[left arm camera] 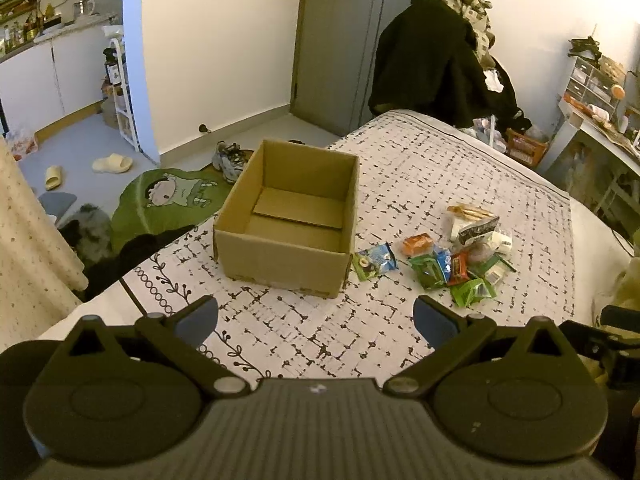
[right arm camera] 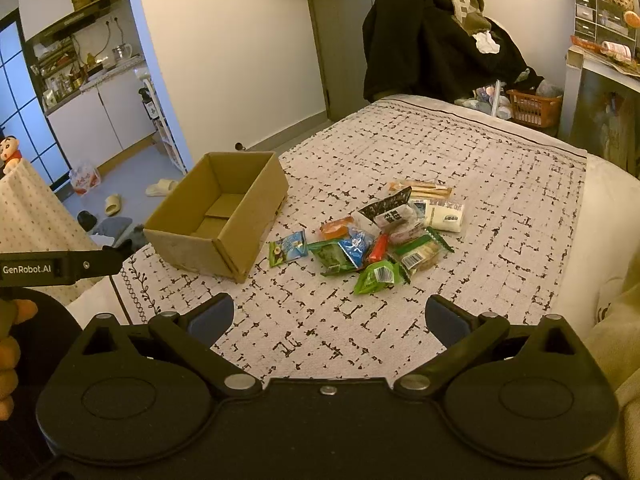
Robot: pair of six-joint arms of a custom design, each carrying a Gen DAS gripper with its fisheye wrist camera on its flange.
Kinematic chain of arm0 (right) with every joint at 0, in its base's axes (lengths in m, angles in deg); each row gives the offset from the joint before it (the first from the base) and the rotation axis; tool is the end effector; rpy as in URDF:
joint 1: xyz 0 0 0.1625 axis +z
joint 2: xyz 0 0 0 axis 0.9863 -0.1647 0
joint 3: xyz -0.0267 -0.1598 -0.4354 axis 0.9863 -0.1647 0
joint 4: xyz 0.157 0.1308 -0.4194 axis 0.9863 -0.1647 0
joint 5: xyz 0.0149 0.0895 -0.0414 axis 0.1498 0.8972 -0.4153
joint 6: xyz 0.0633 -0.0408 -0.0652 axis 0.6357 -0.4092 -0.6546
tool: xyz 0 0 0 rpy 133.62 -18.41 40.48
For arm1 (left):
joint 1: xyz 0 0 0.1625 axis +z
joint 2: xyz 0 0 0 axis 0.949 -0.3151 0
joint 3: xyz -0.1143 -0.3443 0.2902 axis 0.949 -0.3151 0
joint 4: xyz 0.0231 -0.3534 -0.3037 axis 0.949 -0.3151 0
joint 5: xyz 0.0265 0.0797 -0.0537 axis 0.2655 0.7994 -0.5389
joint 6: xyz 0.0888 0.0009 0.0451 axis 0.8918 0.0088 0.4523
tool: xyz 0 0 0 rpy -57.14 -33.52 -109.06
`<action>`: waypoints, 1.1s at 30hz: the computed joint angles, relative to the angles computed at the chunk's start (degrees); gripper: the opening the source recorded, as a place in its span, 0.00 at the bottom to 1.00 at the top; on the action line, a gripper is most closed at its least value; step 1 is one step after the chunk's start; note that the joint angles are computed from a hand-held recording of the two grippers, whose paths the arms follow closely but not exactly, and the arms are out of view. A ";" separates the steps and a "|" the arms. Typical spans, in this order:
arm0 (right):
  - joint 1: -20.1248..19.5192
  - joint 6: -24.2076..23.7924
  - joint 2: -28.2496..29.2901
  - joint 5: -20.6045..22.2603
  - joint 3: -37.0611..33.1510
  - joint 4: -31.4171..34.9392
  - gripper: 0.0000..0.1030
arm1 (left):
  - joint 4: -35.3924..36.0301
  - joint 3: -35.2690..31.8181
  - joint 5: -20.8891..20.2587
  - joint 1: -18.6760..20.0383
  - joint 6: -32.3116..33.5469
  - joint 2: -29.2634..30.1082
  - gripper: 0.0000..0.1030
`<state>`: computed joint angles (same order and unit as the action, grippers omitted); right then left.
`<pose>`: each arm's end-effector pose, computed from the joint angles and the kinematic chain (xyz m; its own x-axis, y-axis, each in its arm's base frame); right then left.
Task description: Organize snacks
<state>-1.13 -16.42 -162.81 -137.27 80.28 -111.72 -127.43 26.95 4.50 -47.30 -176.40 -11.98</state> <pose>0.0350 -0.5251 0.4031 -0.7581 -0.4418 0.4797 -0.6376 0.6564 -0.4032 -0.4447 -0.4439 0.0481 -0.7345 -0.3095 -0.6039 0.3001 0.6500 -0.6982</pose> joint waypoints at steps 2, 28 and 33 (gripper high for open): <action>0.02 -0.08 0.23 -0.04 -0.20 0.02 1.00 | -0.41 0.12 -0.09 0.02 0.18 -0.11 1.00; 1.02 3.37 2.14 -1.68 -3.53 4.19 1.00 | -1.63 -0.56 -0.77 0.80 2.96 0.26 1.00; 1.41 7.03 4.57 -3.24 -6.74 6.17 0.98 | -4.02 -1.45 -0.51 1.59 5.42 1.12 1.00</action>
